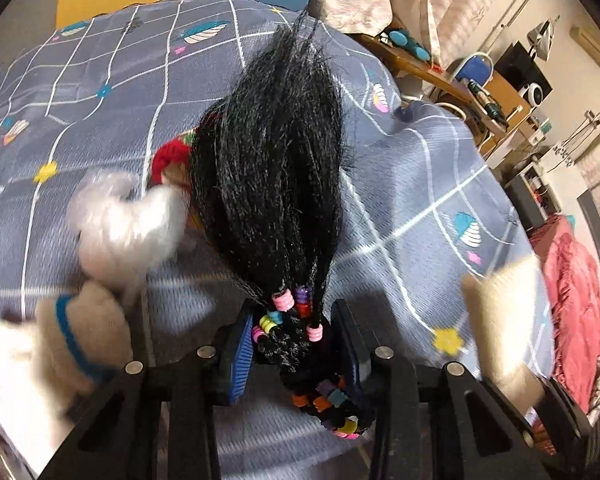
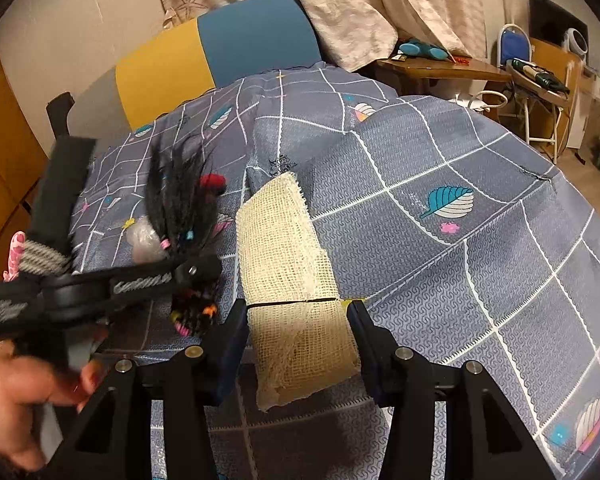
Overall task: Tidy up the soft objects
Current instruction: 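Carry the doll with the left tool while the right tool carries the beige bundle toward the tray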
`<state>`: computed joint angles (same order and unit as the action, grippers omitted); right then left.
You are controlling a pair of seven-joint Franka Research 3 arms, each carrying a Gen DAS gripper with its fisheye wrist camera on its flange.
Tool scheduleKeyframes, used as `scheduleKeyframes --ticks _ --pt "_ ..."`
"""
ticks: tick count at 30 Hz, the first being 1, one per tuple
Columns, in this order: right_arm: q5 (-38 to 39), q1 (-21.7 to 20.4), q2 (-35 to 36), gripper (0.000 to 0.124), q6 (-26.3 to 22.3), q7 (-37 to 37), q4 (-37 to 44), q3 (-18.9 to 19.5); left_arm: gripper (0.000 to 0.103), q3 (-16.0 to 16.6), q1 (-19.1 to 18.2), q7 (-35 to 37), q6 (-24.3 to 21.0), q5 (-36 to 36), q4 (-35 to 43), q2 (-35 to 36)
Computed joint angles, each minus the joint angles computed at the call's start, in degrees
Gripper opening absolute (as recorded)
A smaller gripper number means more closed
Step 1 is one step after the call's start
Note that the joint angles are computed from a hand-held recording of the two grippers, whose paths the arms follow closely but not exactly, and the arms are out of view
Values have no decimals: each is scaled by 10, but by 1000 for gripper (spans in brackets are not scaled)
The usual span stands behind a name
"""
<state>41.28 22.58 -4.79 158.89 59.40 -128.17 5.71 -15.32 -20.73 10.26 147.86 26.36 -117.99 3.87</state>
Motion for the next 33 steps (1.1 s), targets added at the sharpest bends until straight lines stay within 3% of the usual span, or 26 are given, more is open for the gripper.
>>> scheduleKeyframes --ticks 8,22,24,28,33 --pt "-11 1 -1 50 11 4 -5 2 37 -25 -17 -29 23 42 -54 -80" --pt "-57 4 -9 51 78 43 -38 7 37 -78 -43 -43 63 2 -207 -307" --pt "-64 5 -11 50 90 52 -46 6 37 -85 -52 -39 45 -10 -228 -351" --pt "-99 8 -13 51 148 57 -67 11 37 -103 -83 -30 -33 -32 -267 -465" --pt "-278 -50 -21 50 202 195 -101 57 37 -108 -128 -28 -138 -75 -309 -596"
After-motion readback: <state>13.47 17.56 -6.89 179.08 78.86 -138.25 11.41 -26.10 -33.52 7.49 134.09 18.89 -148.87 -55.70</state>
